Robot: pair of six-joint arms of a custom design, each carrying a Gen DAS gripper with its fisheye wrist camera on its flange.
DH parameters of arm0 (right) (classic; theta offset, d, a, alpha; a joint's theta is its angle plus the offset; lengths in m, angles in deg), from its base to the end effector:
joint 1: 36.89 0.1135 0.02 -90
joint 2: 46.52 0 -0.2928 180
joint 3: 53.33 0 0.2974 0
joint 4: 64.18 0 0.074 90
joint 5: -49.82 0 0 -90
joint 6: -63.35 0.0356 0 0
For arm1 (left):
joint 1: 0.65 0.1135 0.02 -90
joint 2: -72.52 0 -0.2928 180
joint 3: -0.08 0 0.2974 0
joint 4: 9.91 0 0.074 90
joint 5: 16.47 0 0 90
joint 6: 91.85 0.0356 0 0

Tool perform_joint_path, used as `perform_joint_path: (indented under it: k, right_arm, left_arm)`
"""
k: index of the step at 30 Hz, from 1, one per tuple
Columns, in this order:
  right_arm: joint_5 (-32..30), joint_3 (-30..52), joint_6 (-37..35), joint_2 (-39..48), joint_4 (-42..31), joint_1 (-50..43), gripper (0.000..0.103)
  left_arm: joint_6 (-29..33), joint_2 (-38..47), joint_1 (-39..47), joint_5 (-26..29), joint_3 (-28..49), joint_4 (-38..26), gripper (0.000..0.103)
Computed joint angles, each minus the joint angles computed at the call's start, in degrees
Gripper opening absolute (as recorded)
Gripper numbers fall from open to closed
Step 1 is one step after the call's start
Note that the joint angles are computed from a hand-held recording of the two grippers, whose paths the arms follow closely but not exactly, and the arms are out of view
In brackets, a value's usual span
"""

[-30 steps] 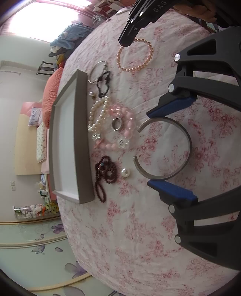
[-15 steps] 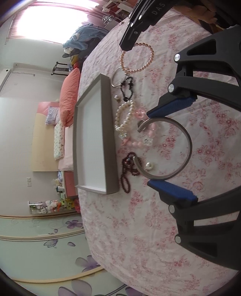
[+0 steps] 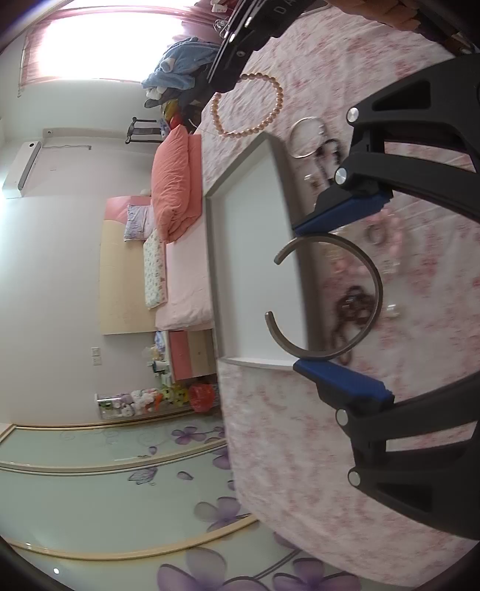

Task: Organize jewelry
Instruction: 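Carry the cuff with the left gripper into the grey tray while the right drops the pink bracelet there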

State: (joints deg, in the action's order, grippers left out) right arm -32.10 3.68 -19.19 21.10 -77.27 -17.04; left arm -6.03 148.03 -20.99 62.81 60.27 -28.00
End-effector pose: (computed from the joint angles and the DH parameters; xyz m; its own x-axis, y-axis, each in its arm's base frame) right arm 0.2847 0.0975 0.2856 -0.4028 -0.0087 -0.9152 -0.1642 0.9844 0.0629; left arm 0.3066 -0.1066 0.2584 -0.5292 0.1198 -0.8400 0.1578 0.9866 0.0413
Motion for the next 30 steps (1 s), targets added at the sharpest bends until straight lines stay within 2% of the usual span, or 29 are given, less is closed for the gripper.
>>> perform_joint_path:
  k: [5,11,21,29,30]
  right_arm:
    - [-2.25,6.26,-0.76,7.73,2.92,-2.94,0.007]
    - [-6.87,15.19,1.14,18.95,3.58,-6.73,0.007]
    - [-13.25,30.98,5.12,36.78,-3.25,-9.61,0.007]
    - [-13.60,35.36,6.50,41.77,-7.03,-9.64,0.008]
    - [-13.37,35.16,6.48,41.51,-7.54,-9.66,0.017]
  left_arm:
    - [1.92,7.44,0.88,-0.94,7.19,1.88,0.066]
    - [2.91,17.77,2.74,0.72,16.96,2.82,0.066]
    - [1.37,35.21,4.62,3.70,34.45,-3.45,0.066]
    - [0.78,41.73,5.39,5.01,40.94,-7.24,0.067]
    - [0.60,42.06,5.61,5.29,41.26,-7.48,0.067]
